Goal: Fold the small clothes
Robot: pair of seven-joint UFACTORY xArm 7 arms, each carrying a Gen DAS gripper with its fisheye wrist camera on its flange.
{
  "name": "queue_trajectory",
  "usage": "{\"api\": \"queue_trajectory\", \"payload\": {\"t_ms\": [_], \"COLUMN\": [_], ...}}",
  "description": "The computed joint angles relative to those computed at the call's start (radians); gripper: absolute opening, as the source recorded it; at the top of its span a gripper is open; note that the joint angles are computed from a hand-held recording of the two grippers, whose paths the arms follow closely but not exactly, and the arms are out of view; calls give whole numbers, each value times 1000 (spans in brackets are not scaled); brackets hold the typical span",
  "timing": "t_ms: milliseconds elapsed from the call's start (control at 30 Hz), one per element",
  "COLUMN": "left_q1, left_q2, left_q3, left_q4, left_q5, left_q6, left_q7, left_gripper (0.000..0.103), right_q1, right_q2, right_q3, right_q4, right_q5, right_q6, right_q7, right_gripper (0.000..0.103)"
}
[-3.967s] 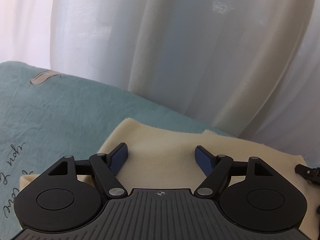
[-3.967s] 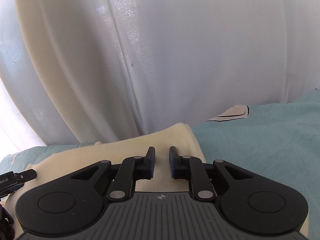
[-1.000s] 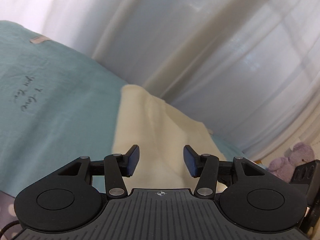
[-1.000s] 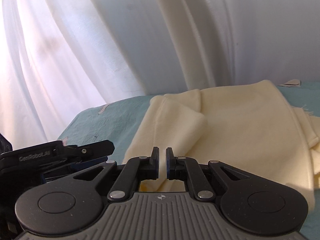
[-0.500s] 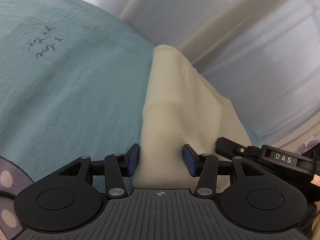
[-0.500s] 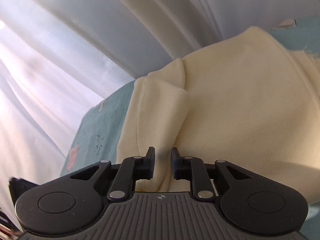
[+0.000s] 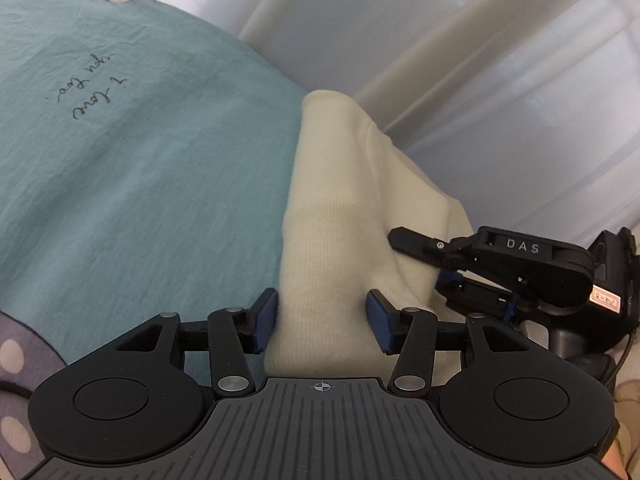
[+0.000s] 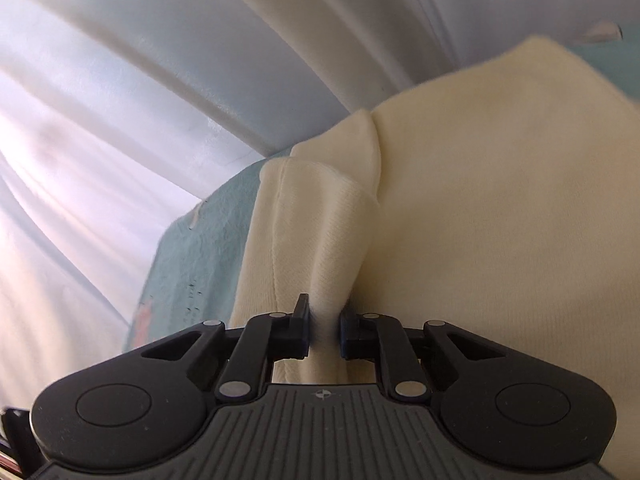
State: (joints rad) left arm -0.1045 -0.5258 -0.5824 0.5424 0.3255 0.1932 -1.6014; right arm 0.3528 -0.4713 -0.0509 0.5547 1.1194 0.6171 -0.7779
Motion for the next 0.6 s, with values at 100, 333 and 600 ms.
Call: {"api": "queue_trajectory", "payload": {"t_ms": [100,333,600], "left_q1": [5,55,77], "left_q2": [-18,39,239], "left_q3": [-15,-66,-120], "left_q4": [30,119,226], "left_q5": [9,82,275], "left_q6": [40,56,62], "left_q7": [-7,14,-58], "left_gripper": [53,54,53], "right_q1": [12,-73,-5], "right_q2": [-102,-134,19], "right_q3": [60,34,-317], "right_q4": [-47,-97,46], "right_q5": [-72,-301,-101], "right_q6": [-154,-282,103], "right_q7": [-55,11,44], "right_gripper": [12,12,41]}}
